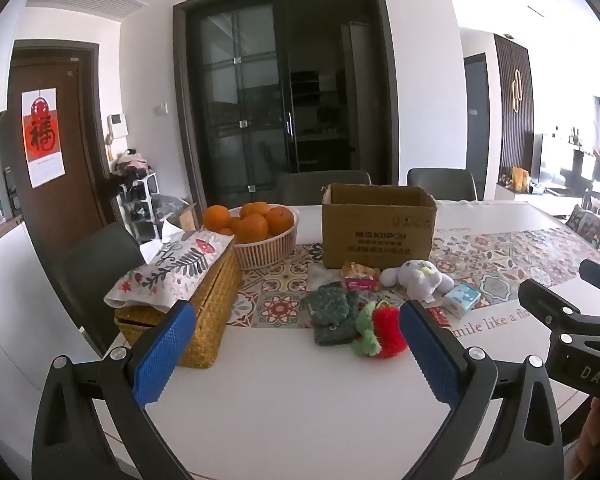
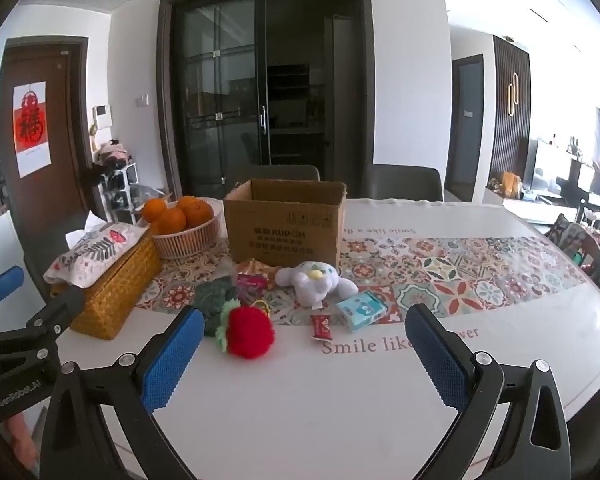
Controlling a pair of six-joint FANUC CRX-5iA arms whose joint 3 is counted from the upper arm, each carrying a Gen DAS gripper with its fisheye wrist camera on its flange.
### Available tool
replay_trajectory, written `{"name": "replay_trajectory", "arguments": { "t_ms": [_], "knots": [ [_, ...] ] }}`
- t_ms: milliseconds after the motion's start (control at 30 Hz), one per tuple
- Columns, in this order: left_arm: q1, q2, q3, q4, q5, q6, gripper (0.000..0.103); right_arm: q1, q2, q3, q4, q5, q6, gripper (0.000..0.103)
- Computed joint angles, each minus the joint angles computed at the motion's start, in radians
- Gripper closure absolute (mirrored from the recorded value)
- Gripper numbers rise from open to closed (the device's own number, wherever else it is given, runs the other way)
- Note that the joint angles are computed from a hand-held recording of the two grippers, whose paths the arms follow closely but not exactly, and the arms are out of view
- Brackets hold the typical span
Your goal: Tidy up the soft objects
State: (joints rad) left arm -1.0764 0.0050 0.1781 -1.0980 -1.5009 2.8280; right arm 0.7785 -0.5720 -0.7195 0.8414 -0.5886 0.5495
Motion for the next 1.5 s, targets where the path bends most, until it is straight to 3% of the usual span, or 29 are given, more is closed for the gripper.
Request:
{"name": "replay_trajectory", "arguments": {
  "t_ms": [1500],
  "knots": [
    [0.025, 0.001, 0.004, 0.032, 0.036, -0.019, 0.000, -0.004, -0.004, -0.001, -0.015, -0.001, 0.004, 0.001]
  ]
}}
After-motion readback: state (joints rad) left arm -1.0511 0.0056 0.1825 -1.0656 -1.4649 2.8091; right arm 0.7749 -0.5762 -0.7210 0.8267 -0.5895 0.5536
